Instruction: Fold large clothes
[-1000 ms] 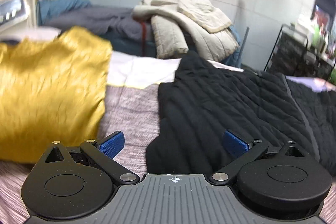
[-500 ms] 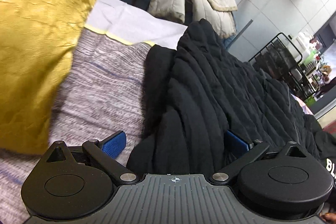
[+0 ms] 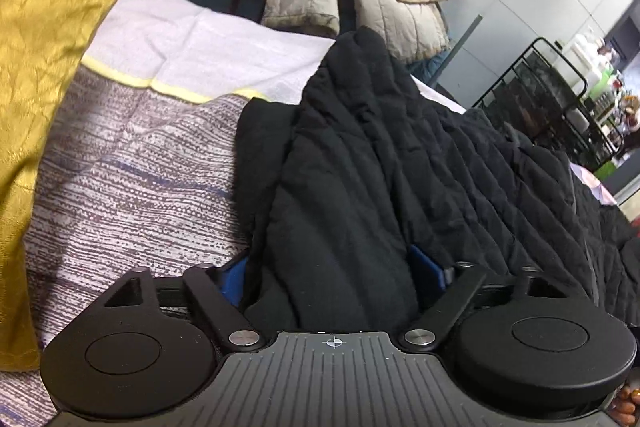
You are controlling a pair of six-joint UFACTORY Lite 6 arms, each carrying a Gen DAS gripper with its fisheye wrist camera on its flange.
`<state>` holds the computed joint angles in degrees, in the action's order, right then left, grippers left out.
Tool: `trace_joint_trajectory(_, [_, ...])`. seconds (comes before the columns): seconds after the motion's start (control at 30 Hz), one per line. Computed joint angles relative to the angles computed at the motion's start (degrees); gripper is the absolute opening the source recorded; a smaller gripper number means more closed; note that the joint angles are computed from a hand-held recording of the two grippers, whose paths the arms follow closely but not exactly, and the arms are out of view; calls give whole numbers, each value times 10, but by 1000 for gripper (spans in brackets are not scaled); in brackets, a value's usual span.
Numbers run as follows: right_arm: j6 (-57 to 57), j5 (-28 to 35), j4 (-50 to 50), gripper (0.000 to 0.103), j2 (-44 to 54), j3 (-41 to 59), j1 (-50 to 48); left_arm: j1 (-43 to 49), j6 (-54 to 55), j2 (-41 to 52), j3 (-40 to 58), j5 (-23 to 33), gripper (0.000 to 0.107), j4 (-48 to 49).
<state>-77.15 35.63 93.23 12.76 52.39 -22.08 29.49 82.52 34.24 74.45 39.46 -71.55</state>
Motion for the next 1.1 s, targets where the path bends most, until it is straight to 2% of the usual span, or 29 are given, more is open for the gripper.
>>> trace_joint_trajectory(0.03, [-2,-5,0,77,-8,-6,3,-3,15,-9,-11,-6,103,-10])
trace_joint_trajectory(0.13, [-21,-24,7,59,-47,-32,15,-16,89,-59,-66,-39,101,-53])
trace_joint_trajectory(0.2, [-35,-72,-4,45,-89,-45,49,-27,134,-90,-99,-63,96,-82])
trace_joint_trajectory(0.27, [-42,-128,-22,38,-129,-55,90,-34,167,-118,-126,-81,89,-110])
trace_joint_trajectory(0.33, [-12,-167,-59,34,-162,-61,118,-37,186,-146,-150,-88,79,-135])
trace_joint_trajectory(0.4, [13,-182,-89,31,-195,-70,130,-28,205,-181,-178,-75,76,-153])
trace_joint_trajectory(0.5, [86,-204,-197,29,-244,-76,148,-27,212,-235,-212,-67,75,-146])
trace_joint_trajectory(0.6, [141,-175,-266,27,-274,-68,132,-41,217,-290,-247,-75,74,-147])
trace_joint_trajectory(0.67, [143,-146,-288,25,-282,-53,106,-55,224,-323,-268,-76,73,-163])
trace_joint_trajectory(0.8, [117,-110,-298,23,-290,-5,69,-105,168,-361,-270,-79,73,-170])
trace_joint_trajectory(0.97, [68,-3,-310,22,-282,102,-52,-260,115,-362,-219,-145,73,-212])
trace_joint_trajectory(1.1, [25,81,-307,22,-252,205,-199,-437,166,-323,-149,-216,72,-327])
